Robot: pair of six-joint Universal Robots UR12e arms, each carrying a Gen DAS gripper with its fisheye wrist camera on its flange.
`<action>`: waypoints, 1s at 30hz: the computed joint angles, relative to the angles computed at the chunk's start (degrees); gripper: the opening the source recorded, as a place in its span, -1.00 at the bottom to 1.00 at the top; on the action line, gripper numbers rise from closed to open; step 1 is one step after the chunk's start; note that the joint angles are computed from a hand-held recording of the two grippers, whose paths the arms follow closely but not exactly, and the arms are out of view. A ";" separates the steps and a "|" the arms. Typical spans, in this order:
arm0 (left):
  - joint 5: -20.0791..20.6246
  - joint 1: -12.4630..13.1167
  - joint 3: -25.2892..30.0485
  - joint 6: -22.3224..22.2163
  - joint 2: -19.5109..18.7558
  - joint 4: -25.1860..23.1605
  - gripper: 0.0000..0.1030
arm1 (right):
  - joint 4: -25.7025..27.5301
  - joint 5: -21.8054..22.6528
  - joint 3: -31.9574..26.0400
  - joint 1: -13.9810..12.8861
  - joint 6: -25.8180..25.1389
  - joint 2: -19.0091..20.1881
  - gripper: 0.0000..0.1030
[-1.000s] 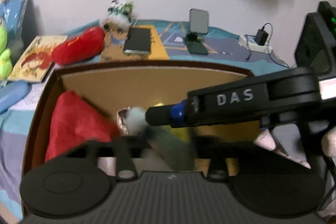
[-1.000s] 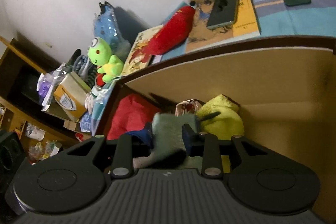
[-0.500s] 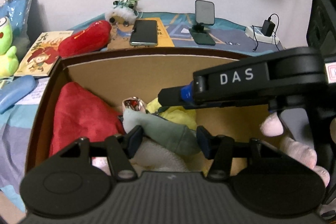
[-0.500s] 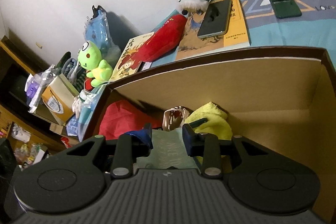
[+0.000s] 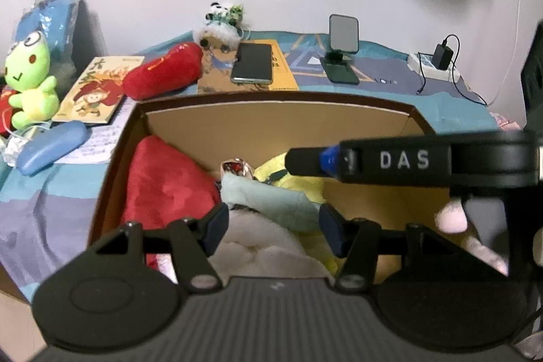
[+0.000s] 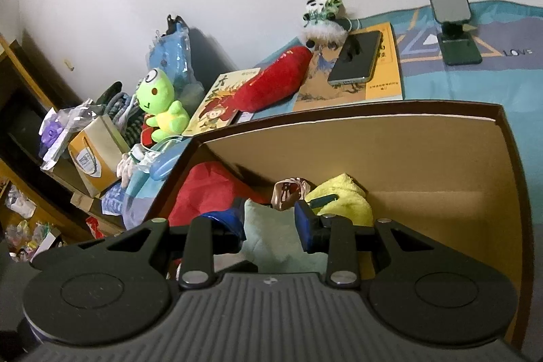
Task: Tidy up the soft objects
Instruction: 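Carry the pale green cloth into the box and open the right tool, then reach the right tool to the black strap on the bedspread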
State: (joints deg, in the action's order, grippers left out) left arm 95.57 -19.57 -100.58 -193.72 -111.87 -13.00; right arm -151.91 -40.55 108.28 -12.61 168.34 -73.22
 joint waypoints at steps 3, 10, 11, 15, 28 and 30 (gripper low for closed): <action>1.30 -0.56 -0.53 -0.34 0.83 -0.06 0.13 | -0.87 0.65 1.16 -0.51 -0.13 -1.02 -0.70; 5.76 -2.38 -2.05 -0.16 2.80 0.20 0.17 | -1.20 4.06 4.06 -2.11 -0.60 -3.82 -0.70; 6.59 -2.69 -2.27 -0.21 3.10 0.08 0.18 | -0.89 4.84 4.42 -2.37 -0.89 -4.21 -0.69; 9.22 -3.79 -3.45 -0.70 4.38 -0.31 0.19 | 1.04 7.93 5.86 -3.43 -2.63 -5.80 -0.69; 12.27 -6.77 -8.60 -9.21 8.84 -6.76 0.22 | 23.54 15.12 8.92 -6.74 -21.34 -11.40 -0.69; 11.12 -7.04 -9.11 -10.54 9.03 -7.43 0.22 | 26.70 14.80 9.40 -7.27 -24.55 -12.17 -0.69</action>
